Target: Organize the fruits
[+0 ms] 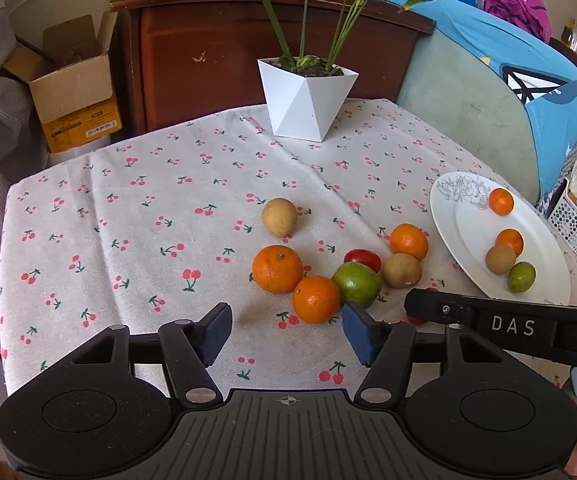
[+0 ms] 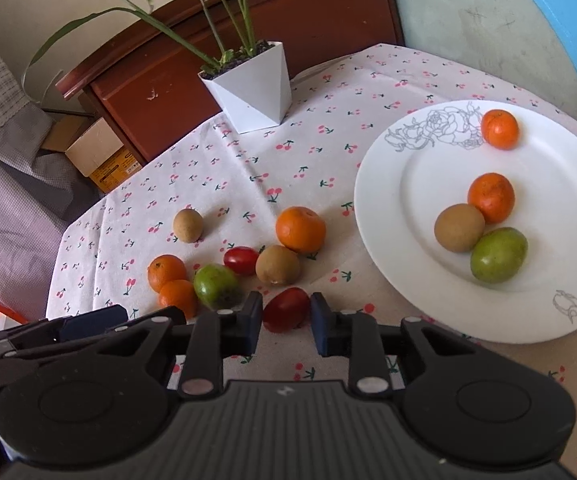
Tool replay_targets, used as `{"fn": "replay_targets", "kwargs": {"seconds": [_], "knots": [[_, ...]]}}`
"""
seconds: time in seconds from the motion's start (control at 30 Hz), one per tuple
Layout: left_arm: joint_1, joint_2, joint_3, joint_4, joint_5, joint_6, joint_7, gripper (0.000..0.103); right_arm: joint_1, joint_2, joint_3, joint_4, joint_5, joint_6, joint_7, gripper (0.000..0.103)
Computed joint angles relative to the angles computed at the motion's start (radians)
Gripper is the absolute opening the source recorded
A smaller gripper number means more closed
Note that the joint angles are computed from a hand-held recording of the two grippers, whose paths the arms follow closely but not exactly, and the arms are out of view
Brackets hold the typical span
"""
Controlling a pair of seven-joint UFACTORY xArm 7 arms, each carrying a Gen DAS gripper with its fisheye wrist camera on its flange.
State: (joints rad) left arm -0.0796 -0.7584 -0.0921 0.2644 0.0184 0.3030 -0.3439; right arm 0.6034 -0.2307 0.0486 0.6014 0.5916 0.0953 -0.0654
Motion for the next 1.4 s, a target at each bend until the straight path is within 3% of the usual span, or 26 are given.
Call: {"fn": "replay_targets", "kwargs": {"seconds": [0.3, 0.5, 0.6, 1.07, 1.17, 1.27, 1.4], "knots": [[-0.016, 0.06, -0.005, -0.01, -0.007, -0.096, 0.007, 0.037, 0.003, -0.027, -0.025, -0.017, 0.023, 0.018, 0.013, 0.026], [-0.007, 0.07, -0.018, -0.01, 0.008, -0.116, 0.004, 0.035, 0.005, -0.029, -0.029, -0.016, 0.04, 0.026, 0.001, 0.026], [-0.01, 0.074, -0.02, -0.013, 0.015, -0.126, 0.01, 0.025, 0.002, -0.029, -0.026, -0.015, 0.044, 0.027, -0.002, 0.026], [-0.005, 0.017, -0.043, -0.009, 0.02, -0.121, -0.031, 0.025, 0.029, -0.054, -0.049, -0.033, 0.078, 0.01, -0.047, 0.023], [-0.007, 0.026, -0.046, -0.004, 0.023, -0.11, -0.037, 0.025, 0.052, -0.055, -0.077, -0.03, 0.112, 0.036, -0.085, 0.026], [-0.001, 0.029, -0.05, -0.007, 0.027, -0.101, -0.044, 0.025, 0.021, -0.056, -0.043, -0.037, 0.083, 0.022, -0.07, 0.03], [0.004, 0.022, -0.047, -0.014, 0.034, -0.089, -0.051, 0.025, 0.053, -0.038, -0.062, -0.022, 0.12, 0.01, -0.099, 0.03]]}}
